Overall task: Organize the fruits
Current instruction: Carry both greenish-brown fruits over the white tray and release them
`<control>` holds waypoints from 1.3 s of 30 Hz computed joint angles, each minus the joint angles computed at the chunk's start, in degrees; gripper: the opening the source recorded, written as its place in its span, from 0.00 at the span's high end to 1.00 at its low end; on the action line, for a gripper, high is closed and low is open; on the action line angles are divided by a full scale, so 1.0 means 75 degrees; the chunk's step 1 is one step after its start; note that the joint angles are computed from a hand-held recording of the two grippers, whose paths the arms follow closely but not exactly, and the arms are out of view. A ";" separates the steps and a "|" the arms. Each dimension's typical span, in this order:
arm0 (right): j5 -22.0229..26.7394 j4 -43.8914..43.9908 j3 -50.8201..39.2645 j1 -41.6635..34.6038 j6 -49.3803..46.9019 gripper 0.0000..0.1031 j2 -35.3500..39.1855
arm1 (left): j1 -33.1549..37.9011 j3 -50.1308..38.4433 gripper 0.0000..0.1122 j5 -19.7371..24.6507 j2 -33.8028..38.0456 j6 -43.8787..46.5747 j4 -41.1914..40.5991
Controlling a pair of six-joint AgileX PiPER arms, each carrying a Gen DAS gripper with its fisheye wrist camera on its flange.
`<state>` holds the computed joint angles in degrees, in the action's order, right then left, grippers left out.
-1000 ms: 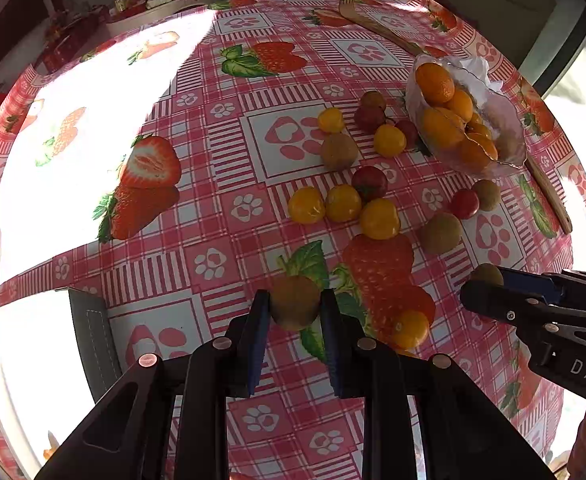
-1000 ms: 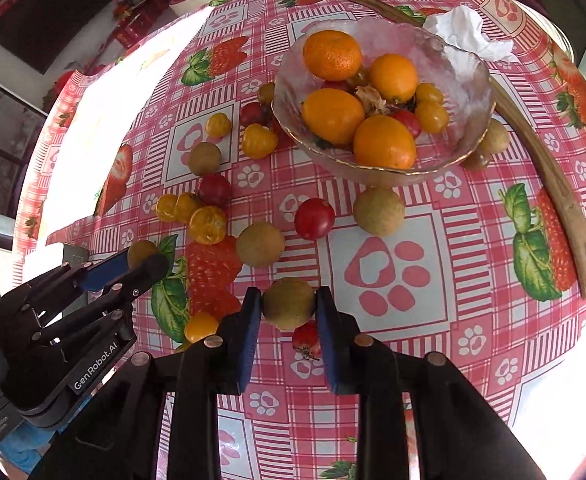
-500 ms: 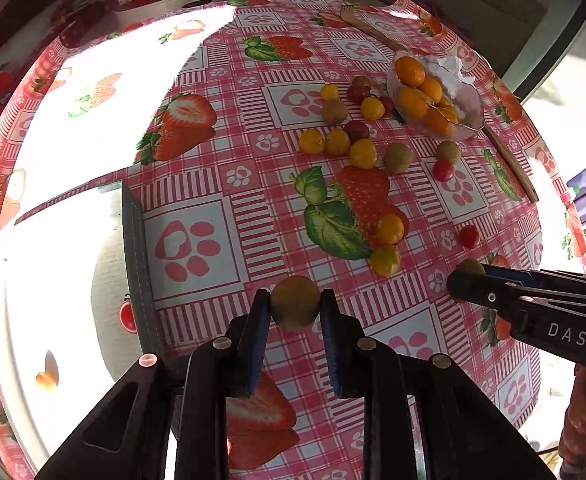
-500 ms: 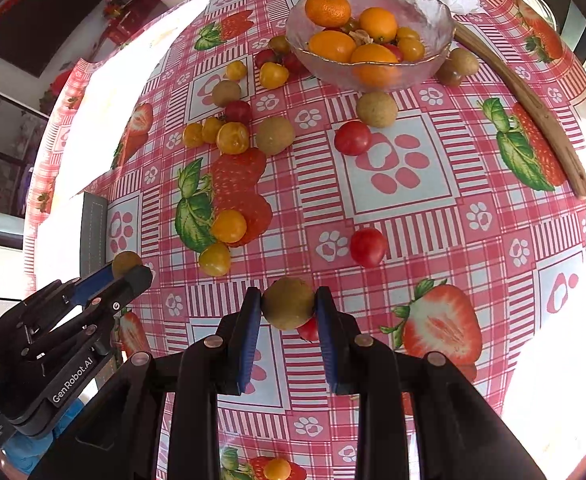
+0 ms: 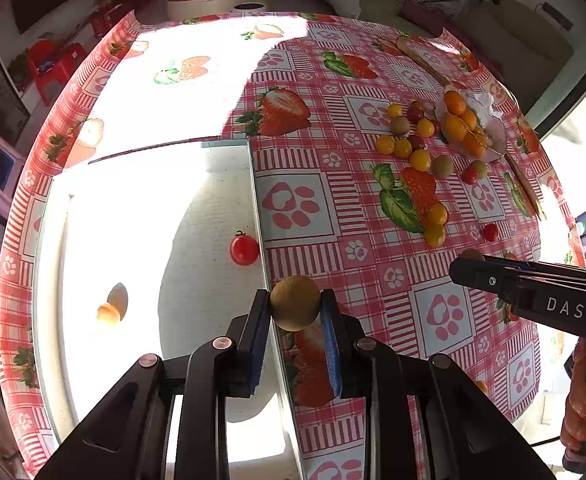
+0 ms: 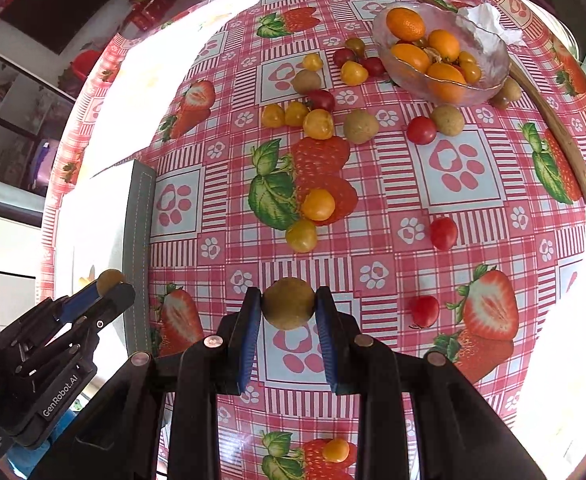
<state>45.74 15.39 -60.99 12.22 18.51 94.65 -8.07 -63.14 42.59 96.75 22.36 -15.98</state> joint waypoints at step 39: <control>0.1932 -0.0068 -0.6030 0.2647 0.0153 0.70 0.4563 | 0.2685 0.0845 0.76 -0.0907 0.0412 -0.0370 0.1372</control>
